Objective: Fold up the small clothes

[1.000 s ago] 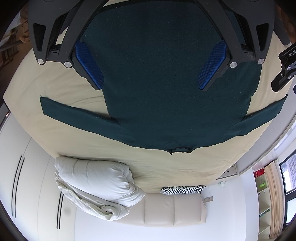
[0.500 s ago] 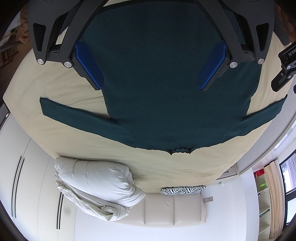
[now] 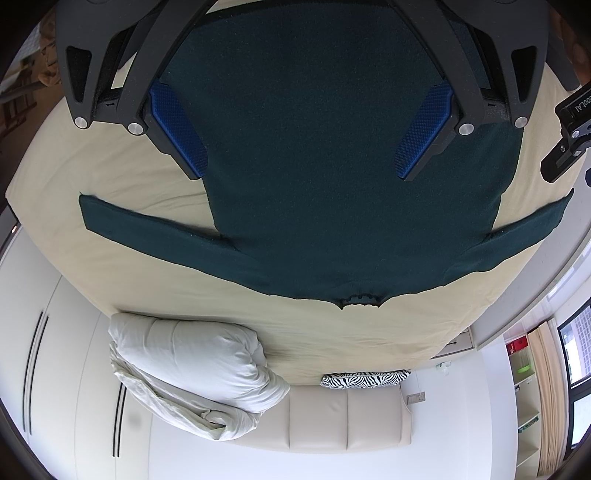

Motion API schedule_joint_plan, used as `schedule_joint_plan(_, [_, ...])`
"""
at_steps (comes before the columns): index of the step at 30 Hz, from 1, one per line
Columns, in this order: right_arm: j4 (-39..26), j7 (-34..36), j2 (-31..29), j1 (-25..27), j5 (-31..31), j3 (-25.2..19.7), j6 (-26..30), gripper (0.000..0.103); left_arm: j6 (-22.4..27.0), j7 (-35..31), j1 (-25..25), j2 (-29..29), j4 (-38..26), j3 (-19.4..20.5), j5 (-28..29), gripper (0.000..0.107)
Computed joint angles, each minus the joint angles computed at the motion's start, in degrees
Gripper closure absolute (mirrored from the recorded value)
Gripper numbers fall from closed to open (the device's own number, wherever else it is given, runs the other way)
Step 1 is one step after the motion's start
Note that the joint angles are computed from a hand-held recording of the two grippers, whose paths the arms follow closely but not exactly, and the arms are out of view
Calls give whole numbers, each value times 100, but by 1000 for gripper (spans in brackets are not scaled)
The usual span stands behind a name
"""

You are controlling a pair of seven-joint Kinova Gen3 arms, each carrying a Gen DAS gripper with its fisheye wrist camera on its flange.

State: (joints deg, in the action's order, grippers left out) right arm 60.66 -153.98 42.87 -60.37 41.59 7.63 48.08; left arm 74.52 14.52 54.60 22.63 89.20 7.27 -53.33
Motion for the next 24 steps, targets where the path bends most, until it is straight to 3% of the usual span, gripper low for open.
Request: schedule_joint_plan(24, [137, -143, 90, 61, 0, -25, -145, 0, -148, 44, -59, 118, -2, -22, 192, 5])
